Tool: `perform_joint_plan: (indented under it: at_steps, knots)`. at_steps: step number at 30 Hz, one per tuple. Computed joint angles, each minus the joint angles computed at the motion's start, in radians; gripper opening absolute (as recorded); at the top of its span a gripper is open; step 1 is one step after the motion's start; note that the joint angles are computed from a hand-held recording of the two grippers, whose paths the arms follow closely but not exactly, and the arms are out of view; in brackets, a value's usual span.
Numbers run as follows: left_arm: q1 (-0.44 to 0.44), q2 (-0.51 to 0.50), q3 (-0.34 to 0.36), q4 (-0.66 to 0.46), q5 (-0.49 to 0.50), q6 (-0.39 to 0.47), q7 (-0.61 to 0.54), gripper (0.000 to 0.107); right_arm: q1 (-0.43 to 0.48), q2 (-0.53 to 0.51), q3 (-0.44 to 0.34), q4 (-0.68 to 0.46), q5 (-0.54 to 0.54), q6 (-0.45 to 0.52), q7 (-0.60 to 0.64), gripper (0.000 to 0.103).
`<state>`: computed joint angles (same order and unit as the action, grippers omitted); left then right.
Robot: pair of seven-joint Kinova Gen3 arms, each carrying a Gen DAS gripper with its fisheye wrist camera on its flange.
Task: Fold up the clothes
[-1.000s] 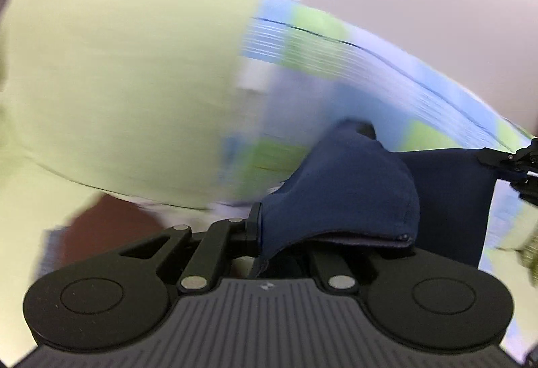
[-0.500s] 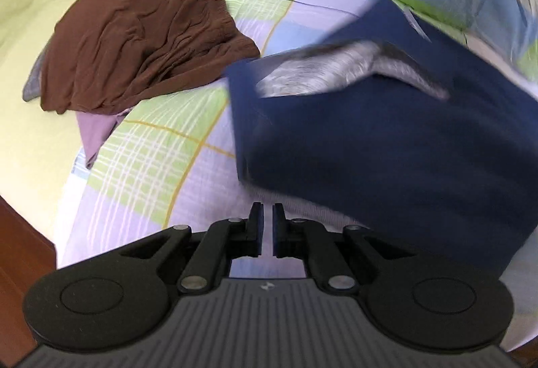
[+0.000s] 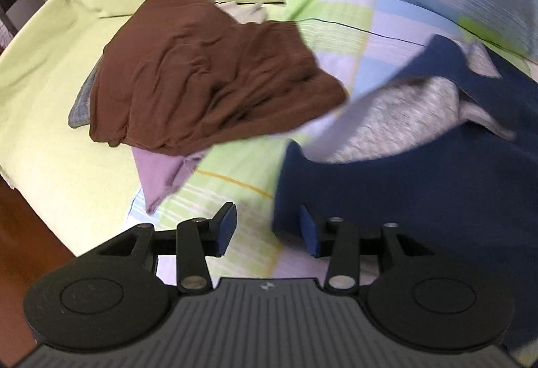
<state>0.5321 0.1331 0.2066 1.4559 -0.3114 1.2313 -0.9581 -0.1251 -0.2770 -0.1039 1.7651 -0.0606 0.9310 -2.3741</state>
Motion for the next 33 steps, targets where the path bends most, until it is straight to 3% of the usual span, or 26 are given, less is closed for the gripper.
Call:
perform_joint_plan:
  at_steps: [2, 6, 8, 14, 18, 20, 21, 23, 26, 30, 33]
  knots:
    - [-0.051, 0.010, 0.017, 0.009, 0.071, -0.025, -0.075, 0.049, 0.035, 0.081, -0.052, -0.061, 0.021, -0.005, 0.065, 0.054]
    - [-0.024, 0.017, 0.000, 0.036, 0.083, -0.064, -0.202, 0.043, 0.122, 0.248, -0.187, -0.188, 0.097, -0.020, 0.228, 0.062]
    - [-0.058, 0.002, -0.004, 0.052, 0.144, -0.086, -0.246, 0.005, 0.211, 0.300, -0.278, -0.225, 0.107, -0.022, 0.309, 0.062]
    - [-0.135, -0.005, -0.022, 0.044, 0.279, -0.076, -0.362, 0.005, 0.451, 0.526, -0.551, -0.344, 0.124, -0.054, 0.543, 0.062]
    - [-0.184, 0.003, -0.032, 0.033, 0.363, -0.064, -0.459, 0.005, 0.608, 0.707, -0.736, -0.479, 0.039, 0.086, 0.705, 0.062]
    - [-0.205, 0.007, -0.036, 0.033, 0.400, -0.064, -0.510, 0.005, 0.680, 0.782, -0.828, -0.533, -0.005, 0.167, 0.787, 0.032]
    - [-0.215, 0.008, -0.038, 0.033, 0.417, -0.064, -0.535, 0.005, 0.700, 0.805, -0.854, -0.558, -0.014, 0.208, 0.827, 0.025]
    - [-0.232, 0.011, -0.039, 0.033, 0.446, -0.063, -0.591, 0.003, 0.703, 0.841, -0.852, -0.621, -0.057, 0.289, 0.904, 0.007]
    - [-0.246, 0.003, -0.043, 0.033, 0.469, -0.062, -0.633, 0.001, 0.616, 0.845, -0.731, -0.727, -0.137, 0.379, 0.962, 0.007]
    - [-0.262, -0.019, -0.052, 0.032, 0.492, -0.059, -0.655, 0.001, 0.450, 0.881, -0.577, -0.896, -0.244, 0.357, 0.986, 0.006]
    - [-0.273, -0.031, -0.059, 0.033, 0.494, -0.053, -0.642, 0.001, 0.311, 0.942, -0.506, -1.035, -0.185, 0.347, 0.946, 0.006]
